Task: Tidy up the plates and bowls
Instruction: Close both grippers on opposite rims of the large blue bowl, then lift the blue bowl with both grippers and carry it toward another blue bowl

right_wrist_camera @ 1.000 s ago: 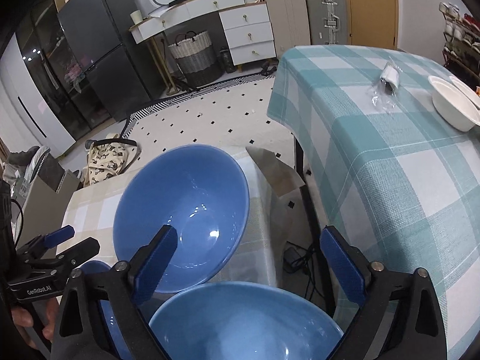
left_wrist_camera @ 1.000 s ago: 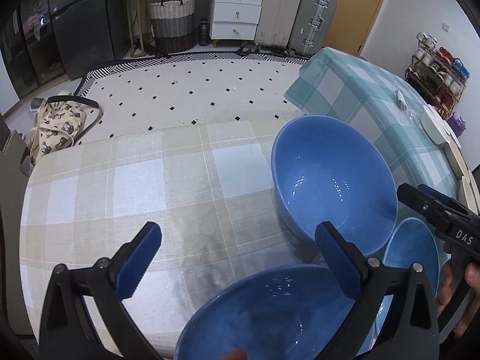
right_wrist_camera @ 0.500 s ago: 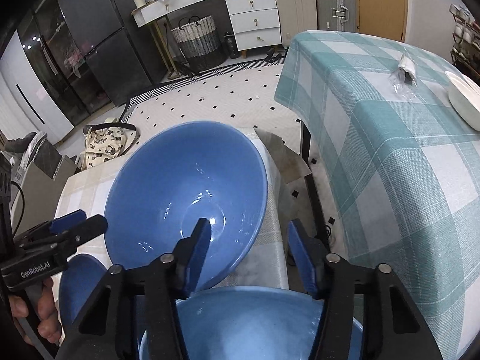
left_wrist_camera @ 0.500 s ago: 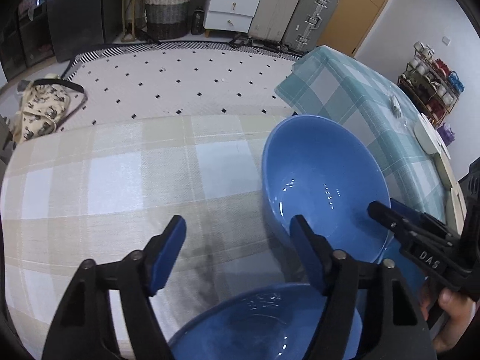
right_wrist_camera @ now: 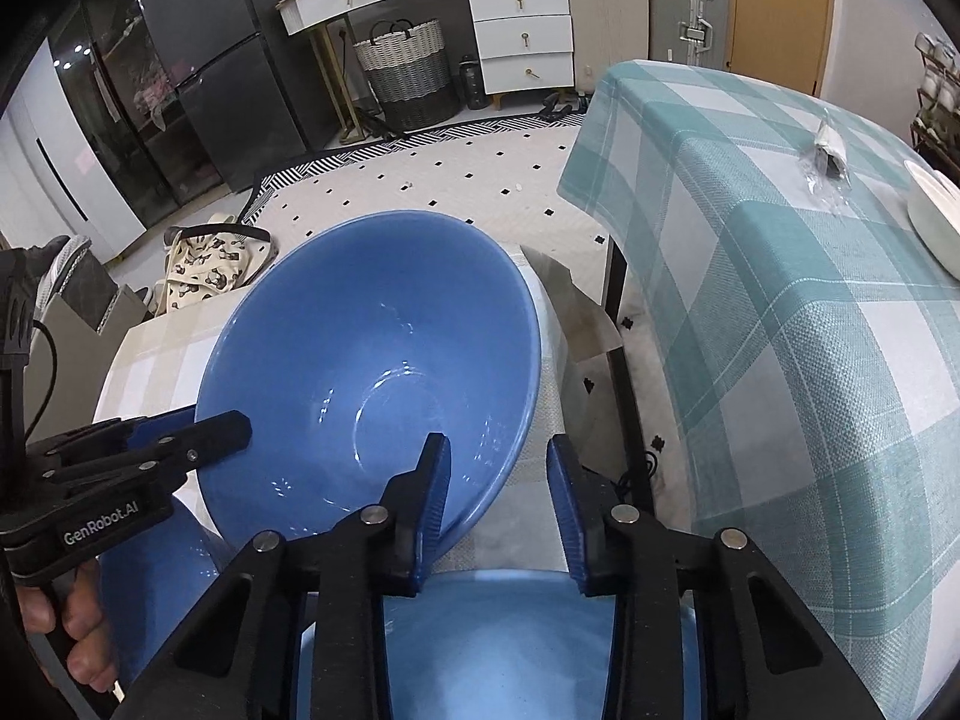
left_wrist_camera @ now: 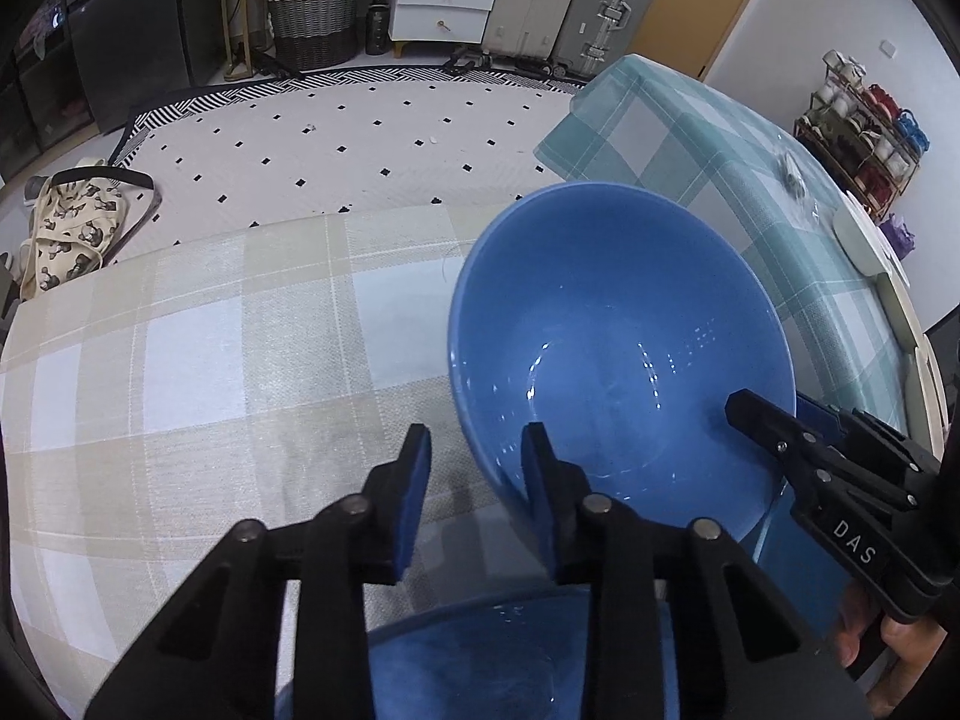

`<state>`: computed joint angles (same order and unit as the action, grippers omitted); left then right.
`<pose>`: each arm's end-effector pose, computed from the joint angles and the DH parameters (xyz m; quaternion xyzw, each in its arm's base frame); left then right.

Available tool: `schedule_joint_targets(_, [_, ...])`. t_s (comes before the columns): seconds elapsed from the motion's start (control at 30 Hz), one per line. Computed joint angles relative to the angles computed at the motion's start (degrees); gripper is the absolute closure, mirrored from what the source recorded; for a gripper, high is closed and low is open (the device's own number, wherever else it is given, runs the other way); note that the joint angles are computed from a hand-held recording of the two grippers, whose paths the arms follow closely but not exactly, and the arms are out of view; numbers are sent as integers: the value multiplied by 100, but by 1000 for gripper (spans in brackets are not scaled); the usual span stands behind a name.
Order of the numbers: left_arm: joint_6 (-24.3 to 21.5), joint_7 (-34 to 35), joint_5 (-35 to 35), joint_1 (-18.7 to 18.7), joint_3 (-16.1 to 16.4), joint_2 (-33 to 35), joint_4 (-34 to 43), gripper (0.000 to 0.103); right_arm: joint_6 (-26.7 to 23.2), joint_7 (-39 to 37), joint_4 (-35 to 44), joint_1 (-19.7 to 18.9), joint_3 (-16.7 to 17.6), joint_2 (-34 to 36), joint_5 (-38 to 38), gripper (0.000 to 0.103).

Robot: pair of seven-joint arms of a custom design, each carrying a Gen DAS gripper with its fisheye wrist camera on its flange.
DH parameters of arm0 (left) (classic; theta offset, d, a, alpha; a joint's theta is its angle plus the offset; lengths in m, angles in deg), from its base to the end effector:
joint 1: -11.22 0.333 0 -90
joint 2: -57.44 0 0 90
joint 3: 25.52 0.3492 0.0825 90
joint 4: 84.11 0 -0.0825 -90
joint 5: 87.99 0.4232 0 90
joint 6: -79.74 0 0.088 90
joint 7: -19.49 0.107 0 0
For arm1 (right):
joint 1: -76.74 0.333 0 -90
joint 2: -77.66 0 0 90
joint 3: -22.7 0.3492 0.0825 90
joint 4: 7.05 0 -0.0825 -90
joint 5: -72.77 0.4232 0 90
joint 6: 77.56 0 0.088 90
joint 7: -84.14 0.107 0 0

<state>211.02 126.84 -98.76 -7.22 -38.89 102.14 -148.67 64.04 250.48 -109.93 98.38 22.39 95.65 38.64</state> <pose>0.7557 -0.3933 0.4070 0.4247 -0.8699 0.2507 0.0010 0.6625 0.2606 0.4240 -0.4674 0.8384 -0.2095 0.1863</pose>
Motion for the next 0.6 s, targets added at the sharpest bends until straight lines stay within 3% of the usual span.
schedule_joint_targets(0.17, [37,21,40,-28,15,-23,-50,90,12,-64,31,0,0,24,-17,77])
schedule_joint_targets(0.3, [121,65,43,-9,7,-73,-149,90,-6,-160,65,17,8,43,-31,85])
schedule_joint_targets(0.6, [204,118,41,7,5,-118,-234,90,-26,-145,75,49,-13,46,-101,87])
